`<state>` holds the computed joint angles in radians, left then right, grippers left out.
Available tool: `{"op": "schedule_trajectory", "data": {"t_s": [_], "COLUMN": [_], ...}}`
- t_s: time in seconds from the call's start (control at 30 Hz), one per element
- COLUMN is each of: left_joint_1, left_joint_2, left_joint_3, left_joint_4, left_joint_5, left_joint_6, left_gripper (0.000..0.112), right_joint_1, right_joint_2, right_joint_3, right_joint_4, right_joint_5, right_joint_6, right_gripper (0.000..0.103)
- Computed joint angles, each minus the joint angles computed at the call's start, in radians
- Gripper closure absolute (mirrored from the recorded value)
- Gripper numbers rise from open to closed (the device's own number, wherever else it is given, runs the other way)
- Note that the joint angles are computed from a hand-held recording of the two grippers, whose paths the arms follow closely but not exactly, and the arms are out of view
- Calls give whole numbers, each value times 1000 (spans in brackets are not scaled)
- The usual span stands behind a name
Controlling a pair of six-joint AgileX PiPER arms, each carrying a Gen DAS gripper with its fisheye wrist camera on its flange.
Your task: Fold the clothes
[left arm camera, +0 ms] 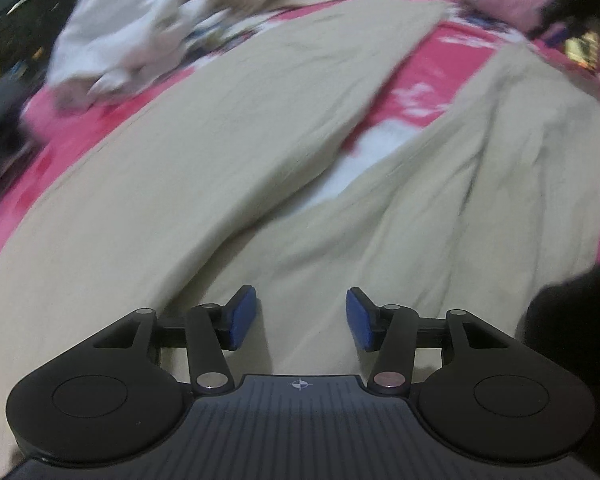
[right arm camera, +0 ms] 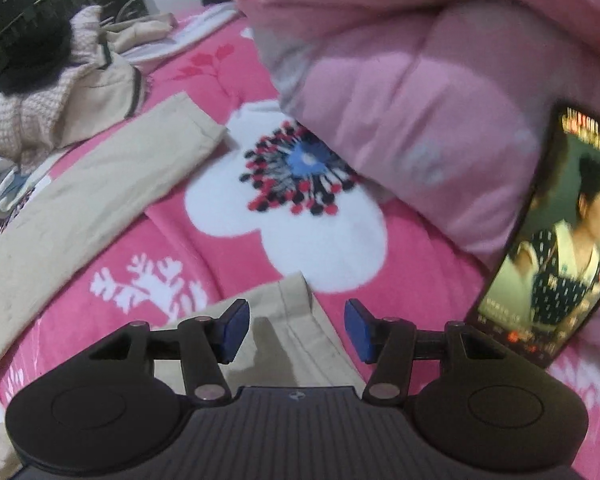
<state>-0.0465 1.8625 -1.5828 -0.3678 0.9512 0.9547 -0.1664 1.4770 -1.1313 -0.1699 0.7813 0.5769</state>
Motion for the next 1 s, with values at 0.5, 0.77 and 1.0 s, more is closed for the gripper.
{"op": "schedule_trajectory", "data": {"t_s": [0.5, 0.77, 1.0], "left_joint_1": [-75, -73, -57], "left_joint_2": [109, 237, 210], "left_joint_3": [-90, -270, -245], "left_joint_4": [-114, -169, -216], "left_joint_5": [-32, 130, 61], "left_joint_6": [283, 332, 239], "left_gripper": [59, 80, 105], "right_joint_1": [277, 383, 293], "right_joint_2": [62, 214, 109], "right_joint_3": [-151, -293, -185], "right_joint_4": [306, 245, 198], "right_joint_5": [14, 96, 45], "right_joint_6": [-685, -772, -678], "right_gripper": [47, 47, 47]}}
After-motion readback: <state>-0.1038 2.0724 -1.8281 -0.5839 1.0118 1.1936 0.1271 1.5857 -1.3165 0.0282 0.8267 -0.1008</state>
